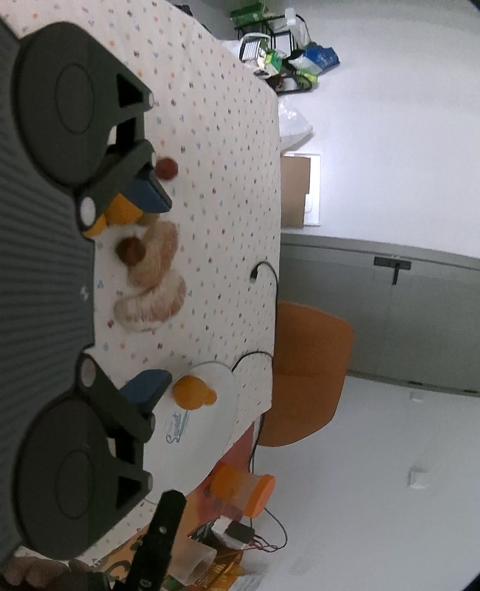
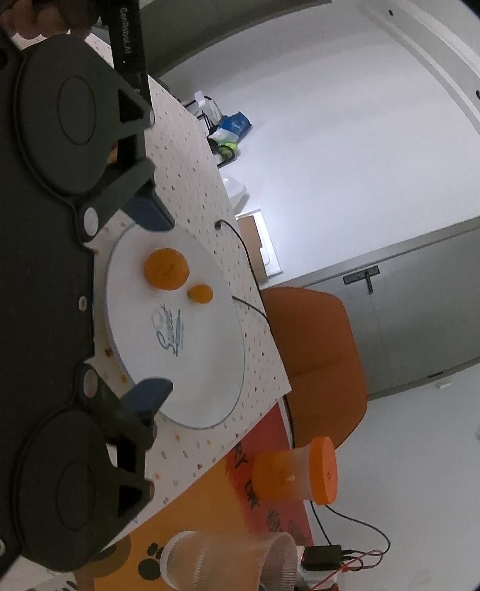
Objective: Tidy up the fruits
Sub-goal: 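Open the right tool over the plate while the left tool releases its small orange, then move both open tools back to the fruit pile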
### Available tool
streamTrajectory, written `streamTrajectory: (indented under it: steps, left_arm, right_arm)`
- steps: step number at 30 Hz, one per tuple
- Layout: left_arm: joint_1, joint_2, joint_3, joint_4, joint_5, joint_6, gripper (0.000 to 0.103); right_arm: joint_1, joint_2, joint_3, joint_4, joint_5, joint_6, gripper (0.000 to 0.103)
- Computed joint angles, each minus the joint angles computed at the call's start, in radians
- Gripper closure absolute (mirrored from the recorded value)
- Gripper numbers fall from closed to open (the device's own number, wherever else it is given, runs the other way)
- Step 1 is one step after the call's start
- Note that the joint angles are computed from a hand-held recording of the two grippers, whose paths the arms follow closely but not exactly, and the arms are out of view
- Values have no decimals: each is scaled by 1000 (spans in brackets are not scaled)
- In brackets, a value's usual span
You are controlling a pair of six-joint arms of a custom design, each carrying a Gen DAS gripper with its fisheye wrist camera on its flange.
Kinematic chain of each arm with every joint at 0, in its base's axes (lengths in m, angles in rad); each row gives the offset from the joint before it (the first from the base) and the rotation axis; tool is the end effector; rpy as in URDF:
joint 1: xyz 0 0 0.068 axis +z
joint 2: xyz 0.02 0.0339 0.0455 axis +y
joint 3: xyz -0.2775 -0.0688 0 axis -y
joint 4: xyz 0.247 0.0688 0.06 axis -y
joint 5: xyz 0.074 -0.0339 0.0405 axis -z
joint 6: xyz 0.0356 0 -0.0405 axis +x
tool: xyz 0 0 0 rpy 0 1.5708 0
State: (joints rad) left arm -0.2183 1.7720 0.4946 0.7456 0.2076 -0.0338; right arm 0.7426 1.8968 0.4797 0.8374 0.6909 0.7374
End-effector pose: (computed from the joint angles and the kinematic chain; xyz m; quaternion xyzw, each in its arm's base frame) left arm 0.2895 -0.0717 0.1111 0.1308 0.8550 -0.1513 0.4785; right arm 0.2296 0.1800 0.0859 0.1589 0.8282 0.0817 0.5313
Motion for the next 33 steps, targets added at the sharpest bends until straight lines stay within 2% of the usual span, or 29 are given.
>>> streamTrajectory:
  steps: [2, 5, 18, 26, 33]
  left_arm:
    - [9, -18, -23, 9, -4, 11, 12]
    - [28, -42, -52, 9, -5, 17, 12]
    - [186, -114, -139, 17, 124, 28, 12]
    - [263, -142, -170, 14, 173, 66, 12]
    - [329, -151, -176, -15, 206, 109, 12]
  right_arm:
    - [20, -11, 2, -10, 13, 11, 0]
    - [46, -19, -4, 15, 30, 9, 0]
    - [126, -26, 77, -113, 68, 25, 0]
    - [168, -16, 113, -142, 81, 22, 0]
    - [197, -17, 188, -293, 89, 37, 0]
